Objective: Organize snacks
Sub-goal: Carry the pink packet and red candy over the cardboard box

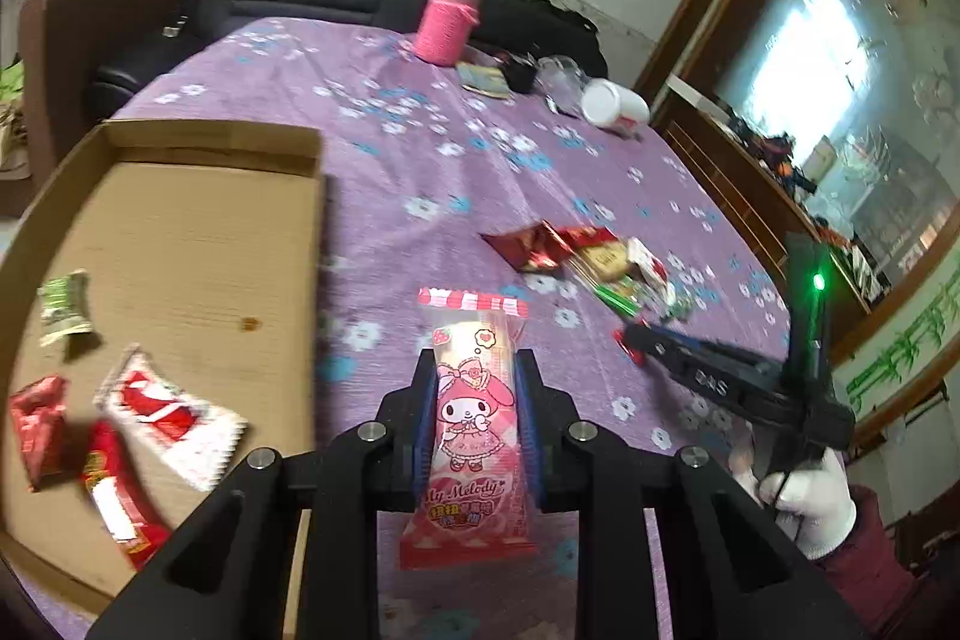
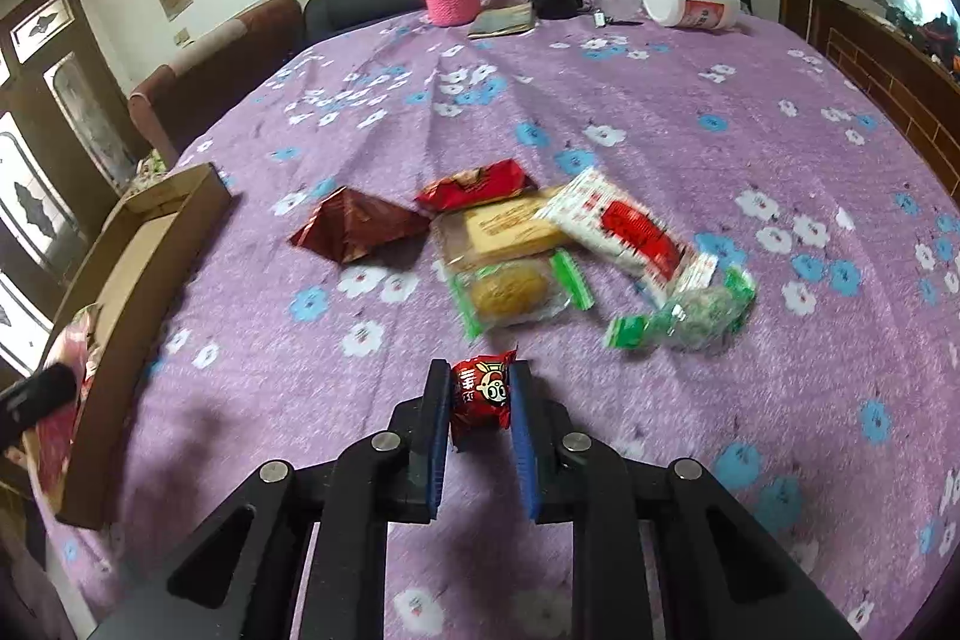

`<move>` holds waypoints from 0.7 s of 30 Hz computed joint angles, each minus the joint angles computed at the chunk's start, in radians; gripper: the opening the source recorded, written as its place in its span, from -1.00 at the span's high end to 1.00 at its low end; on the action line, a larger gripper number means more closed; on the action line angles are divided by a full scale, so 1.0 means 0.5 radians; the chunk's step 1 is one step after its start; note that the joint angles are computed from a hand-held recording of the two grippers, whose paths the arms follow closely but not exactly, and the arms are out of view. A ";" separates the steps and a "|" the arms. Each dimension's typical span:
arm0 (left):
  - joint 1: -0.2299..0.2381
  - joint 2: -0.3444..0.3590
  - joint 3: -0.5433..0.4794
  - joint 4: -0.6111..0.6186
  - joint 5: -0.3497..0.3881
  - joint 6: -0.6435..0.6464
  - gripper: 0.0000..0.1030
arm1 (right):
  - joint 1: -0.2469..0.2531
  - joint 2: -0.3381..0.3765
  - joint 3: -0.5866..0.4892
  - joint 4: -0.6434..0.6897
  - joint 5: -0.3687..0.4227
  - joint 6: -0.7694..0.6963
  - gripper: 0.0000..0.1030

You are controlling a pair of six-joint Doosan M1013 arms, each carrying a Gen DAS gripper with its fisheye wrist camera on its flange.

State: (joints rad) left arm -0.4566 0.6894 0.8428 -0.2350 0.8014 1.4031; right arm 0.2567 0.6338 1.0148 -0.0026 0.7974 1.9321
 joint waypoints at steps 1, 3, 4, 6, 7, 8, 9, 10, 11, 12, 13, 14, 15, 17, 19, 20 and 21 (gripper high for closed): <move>0.009 -0.017 0.024 0.009 -0.019 -0.019 0.55 | 0.003 -0.006 0.008 0.016 -0.004 -0.006 0.62; 0.037 -0.049 0.069 0.028 -0.058 -0.071 0.55 | 0.008 -0.034 0.047 0.064 -0.037 -0.036 0.62; 0.049 -0.058 0.081 0.041 -0.067 -0.096 0.55 | 0.013 -0.049 0.062 0.087 -0.058 -0.051 0.62; 0.083 -0.071 0.092 0.105 -0.076 -0.190 0.55 | 0.020 -0.070 0.070 0.160 -0.091 -0.120 0.62; 0.097 -0.074 0.094 0.131 -0.075 -0.230 0.55 | 0.026 -0.077 0.063 0.211 -0.109 -0.178 0.61; 0.114 -0.075 0.091 0.161 -0.069 -0.279 0.55 | 0.032 -0.081 0.055 0.251 -0.123 -0.224 0.61; 0.133 -0.076 0.088 0.192 -0.062 -0.326 0.55 | 0.041 -0.078 0.028 0.318 -0.129 -0.304 0.61; 0.145 -0.077 0.088 0.217 -0.058 -0.355 0.55 | 0.048 -0.072 0.005 0.368 -0.125 -0.358 0.61; 0.161 -0.070 0.069 0.263 -0.039 -0.398 0.55 | 0.055 -0.057 -0.031 0.431 -0.110 -0.421 0.61; 0.172 -0.064 0.056 0.284 -0.025 -0.418 0.55 | 0.063 -0.032 -0.088 0.513 -0.079 -0.497 0.60; 0.183 -0.054 0.040 0.293 -0.008 -0.431 0.55 | 0.073 -0.009 -0.130 0.565 -0.055 -0.538 0.60; 0.202 -0.035 0.007 0.281 0.024 -0.432 0.55 | 0.081 0.020 -0.186 0.626 -0.016 -0.583 0.60; 0.212 -0.020 -0.017 0.275 0.047 -0.434 0.55 | 0.089 0.066 -0.267 0.712 0.044 -0.634 0.60; 0.232 0.011 -0.065 0.283 0.098 -0.443 0.55 | 0.102 0.138 -0.391 0.812 0.124 -0.684 0.60; 0.242 0.033 -0.099 0.302 0.136 -0.444 0.55 | 0.130 0.231 -0.557 0.861 0.219 -0.712 0.59; 0.247 0.051 -0.126 0.312 0.160 -0.445 0.55 | 0.144 0.282 -0.648 0.867 0.270 -0.716 0.59; 0.252 0.074 -0.161 0.320 0.191 -0.444 0.55 | 0.157 0.328 -0.731 0.865 0.316 -0.711 0.59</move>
